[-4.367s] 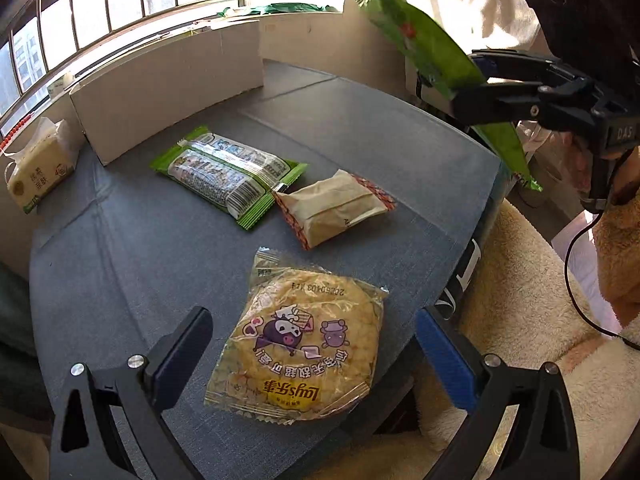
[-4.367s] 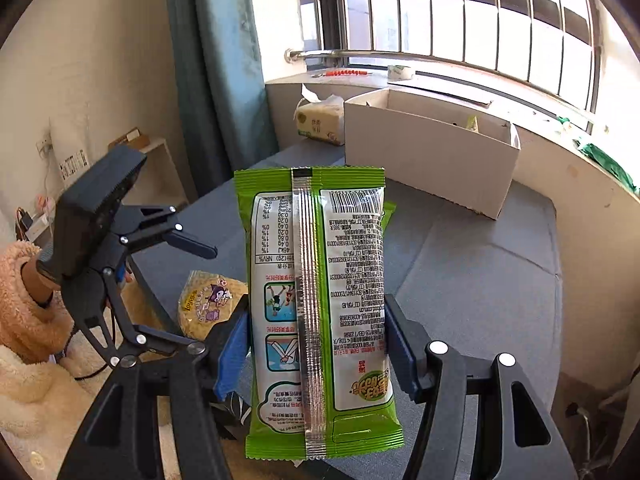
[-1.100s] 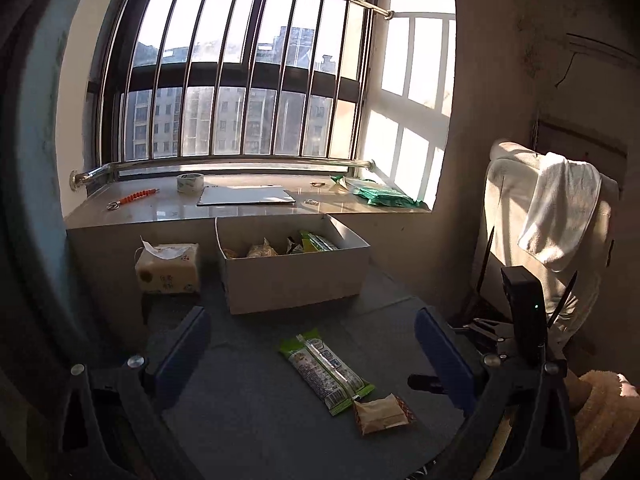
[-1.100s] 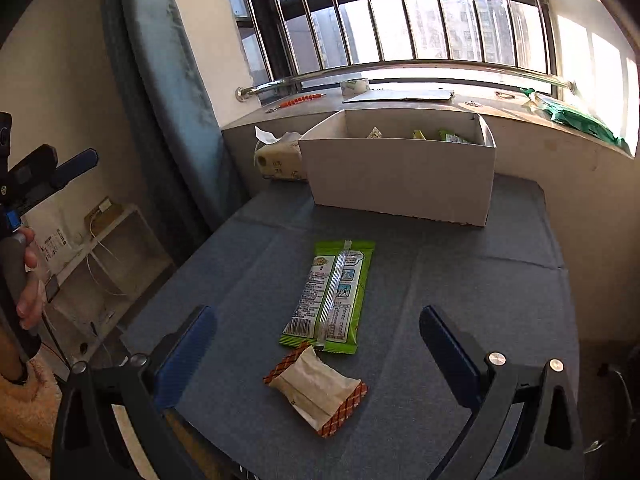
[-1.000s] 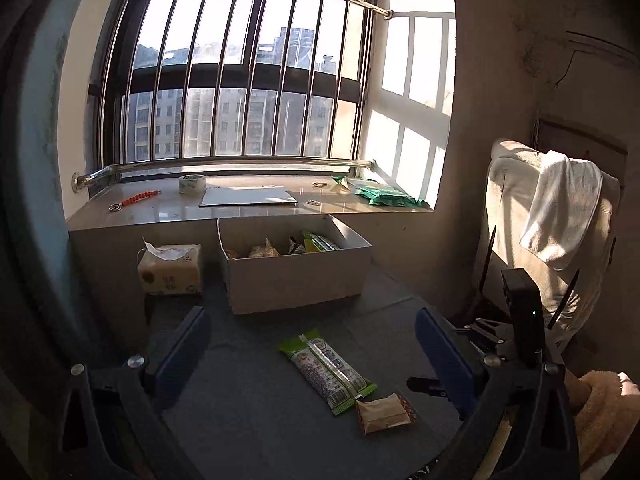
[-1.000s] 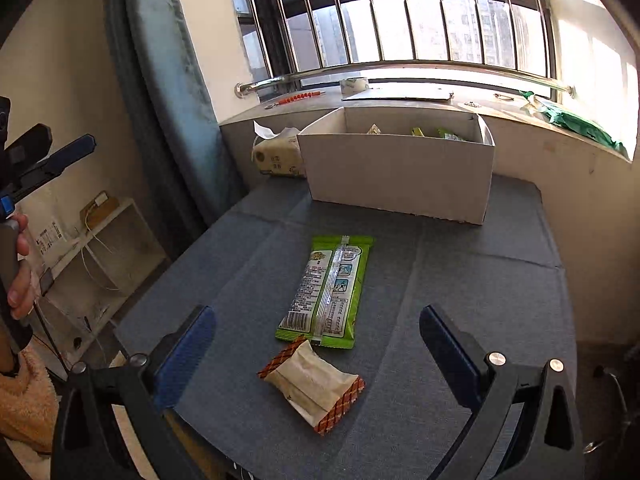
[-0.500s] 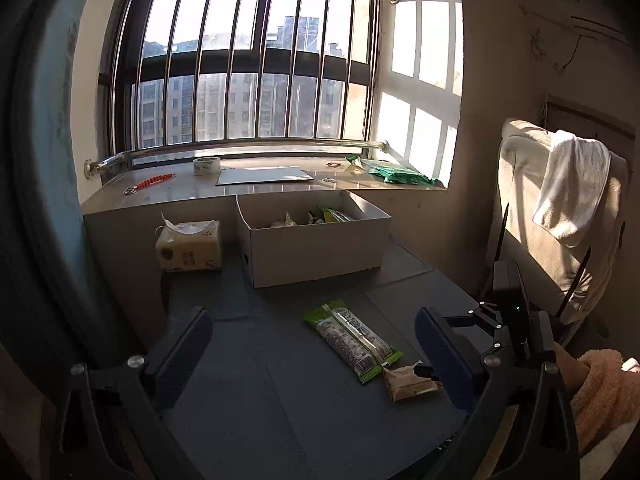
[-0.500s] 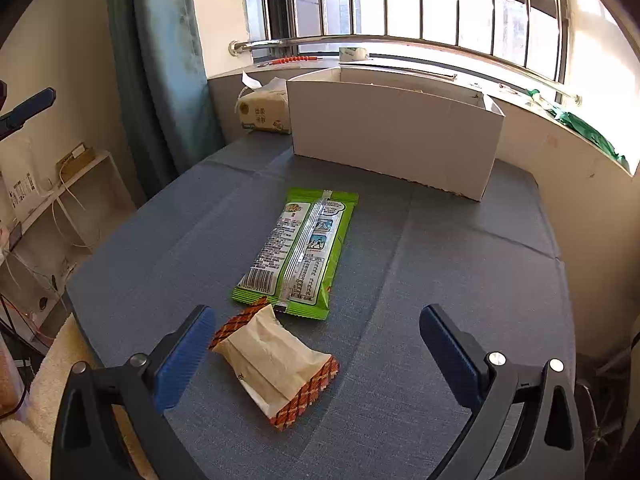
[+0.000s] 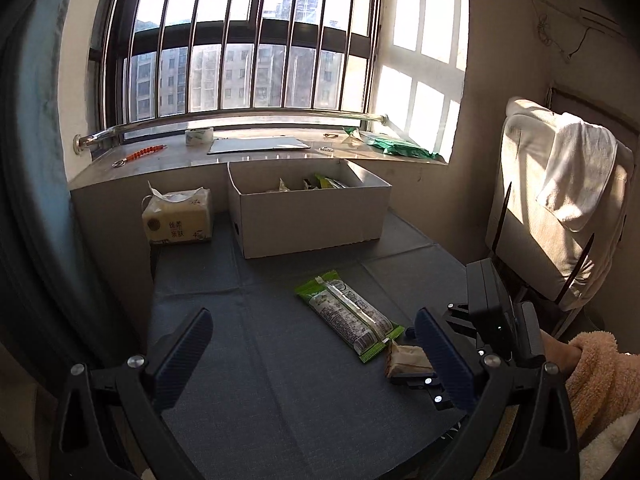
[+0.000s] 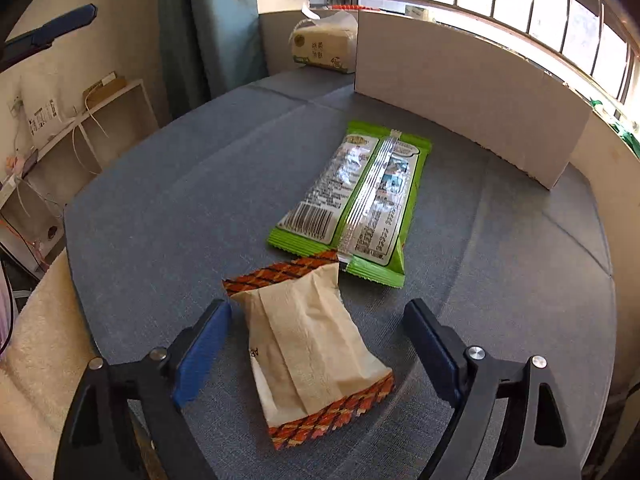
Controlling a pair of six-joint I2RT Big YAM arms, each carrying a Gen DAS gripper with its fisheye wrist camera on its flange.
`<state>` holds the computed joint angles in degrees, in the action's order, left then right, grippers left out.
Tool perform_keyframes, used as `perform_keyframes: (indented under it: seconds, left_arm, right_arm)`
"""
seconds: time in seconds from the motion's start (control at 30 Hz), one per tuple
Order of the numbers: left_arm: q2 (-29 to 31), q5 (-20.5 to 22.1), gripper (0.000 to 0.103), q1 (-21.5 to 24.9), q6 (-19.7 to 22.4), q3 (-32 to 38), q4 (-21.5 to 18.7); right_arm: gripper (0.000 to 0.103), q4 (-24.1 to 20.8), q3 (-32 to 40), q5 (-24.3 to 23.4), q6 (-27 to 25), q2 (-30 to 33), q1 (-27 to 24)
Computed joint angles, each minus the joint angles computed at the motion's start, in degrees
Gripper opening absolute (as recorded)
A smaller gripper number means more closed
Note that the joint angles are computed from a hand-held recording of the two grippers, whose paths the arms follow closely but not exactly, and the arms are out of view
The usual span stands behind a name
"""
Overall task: Organize snacks
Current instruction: 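Grasp the wrapped pastry with right tool while left grasps the green bar packet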
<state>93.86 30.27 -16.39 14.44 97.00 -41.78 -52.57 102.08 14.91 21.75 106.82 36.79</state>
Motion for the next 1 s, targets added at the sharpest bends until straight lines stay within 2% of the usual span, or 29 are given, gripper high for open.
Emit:
perform_keyframes:
  seconds: [0.07, 0.17, 0.3, 0.4, 0.5, 0.53, 0.6, 0.73, 0.9, 0.93, 1.0]
  left_arm:
    - [0.6, -0.4, 0.103, -0.3, -0.1, 0.4, -0.6]
    - [1.6, -0.8, 0.103, -0.8, -0.6, 1.3, -1.9]
    - [3.6, -2.3, 0.103, -2.2, -0.2, 3.1, -3.5]
    - [7.7, -4.0, 0.103, -4.4, -2.1, 7.7, -7.8]
    - [13.3, -6.6, 0.103, -7.1, -7.4, 13.7, -11.5]
    - [15.5, -8.2, 0.103, -8.3, -9.2, 16.3, -13.3]
    - [18.8, -10.3, 0.103, -10.2, -12.3, 19.8, -14.4]
    - [26.5, -17.8, 0.103, -13.7, -17.7, 29.4, -19.4]
    - [32.2, -26.0, 0.103, -16.2, -18.5, 35.6, -23.5]
    - [32.7, -26.9, 0.103, -16.3, -18.2, 35.8, -23.7]
    - [32.2, -29.6, 0.103, -16.9, -16.2, 34.0, -21.7]
  right_arm:
    - [0.048, -0.5, -0.3, -1.5, 0.3, -0.7, -0.7]
    - [0.048, 0.4, -1.5, -5.3, 0.0, -1.6, -1.3]
    - [0.048, 3.5, -4.8, -3.3, 2.2, -4.4, -0.1]
    - [0.048, 4.4, -7.0, 1.6, 5.0, -7.0, 0.7]
    - [0.048, 4.2, -9.4, 6.9, 8.6, -9.9, 1.3]
    - [0.048, 3.2, -9.8, 9.1, 10.1, -10.5, 1.6]
    - [0.048, 1.3, -11.5, 12.9, 13.3, -12.2, 1.9]
    - [0.048, 1.7, -15.6, 15.0, 19.3, -15.8, 1.9]
    - [0.048, 2.0, -19.1, 17.1, 22.2, -19.5, 2.6]
    - [0.048, 2.3, -19.5, 17.2, 22.5, -19.9, 2.6]
    - [0.048, 3.0, -20.1, 17.2, 22.6, -20.4, 2.4]
